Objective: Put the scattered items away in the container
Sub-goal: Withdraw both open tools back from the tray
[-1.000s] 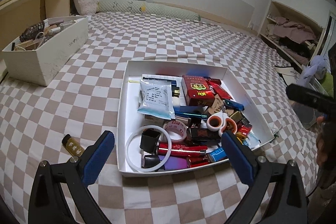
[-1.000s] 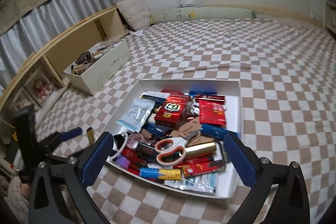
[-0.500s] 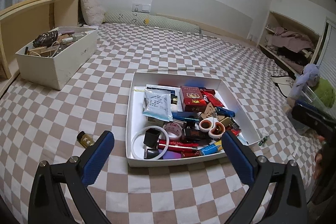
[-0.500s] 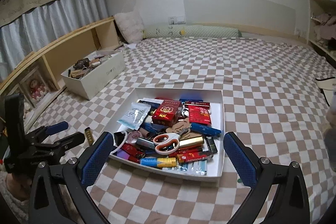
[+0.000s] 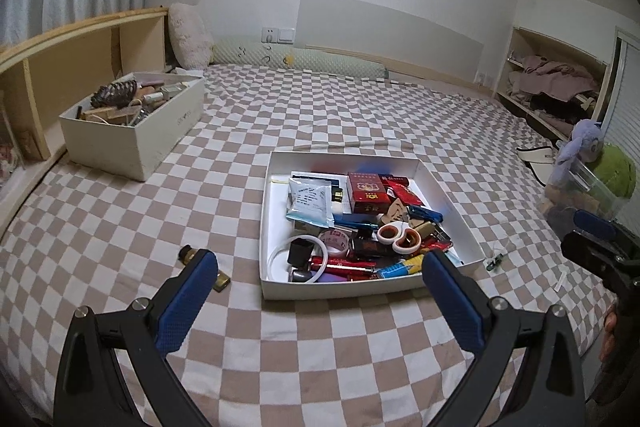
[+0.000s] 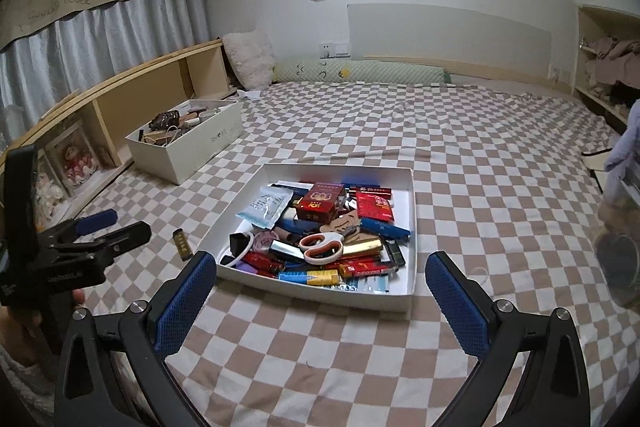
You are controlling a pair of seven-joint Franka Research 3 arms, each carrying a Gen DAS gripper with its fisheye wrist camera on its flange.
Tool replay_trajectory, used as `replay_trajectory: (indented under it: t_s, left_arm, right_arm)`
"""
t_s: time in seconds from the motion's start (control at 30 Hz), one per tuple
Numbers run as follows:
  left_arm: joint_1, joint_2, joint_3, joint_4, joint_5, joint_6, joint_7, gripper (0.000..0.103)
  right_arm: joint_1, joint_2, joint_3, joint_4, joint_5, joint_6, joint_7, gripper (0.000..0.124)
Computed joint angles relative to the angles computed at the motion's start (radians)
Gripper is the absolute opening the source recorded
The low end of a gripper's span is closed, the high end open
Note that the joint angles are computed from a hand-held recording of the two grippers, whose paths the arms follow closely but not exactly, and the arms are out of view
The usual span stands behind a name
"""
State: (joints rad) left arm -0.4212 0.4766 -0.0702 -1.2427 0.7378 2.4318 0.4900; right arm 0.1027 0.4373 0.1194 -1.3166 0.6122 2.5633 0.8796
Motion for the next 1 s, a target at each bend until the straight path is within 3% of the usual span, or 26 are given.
replay_trajectory:
  t_s: [0.4,0.67,1.0]
  left_arm:
    - [-0.006,-0.092,-0.022,-0.136,0.071,0.005,-0.059,0.103]
    - [0.02,-0.119,-0.038,-0.215,0.075,0.045,-0.057,0.103]
    - [0.086,-0.119,-0.052,-0.273,-0.032,0.136,0.05,0.103]
  right_arm:
    - [0.002,-0.108,-0.007,-0.195,0.055,0.105,-0.052,0.103]
    - [-0.008,-0.121,-0.01,-0.252,0.089,0.097,-0.051,0.103]
    - [-0.017,-0.108,-0.008,-0.275,0.133,0.089,-0.073,0.103]
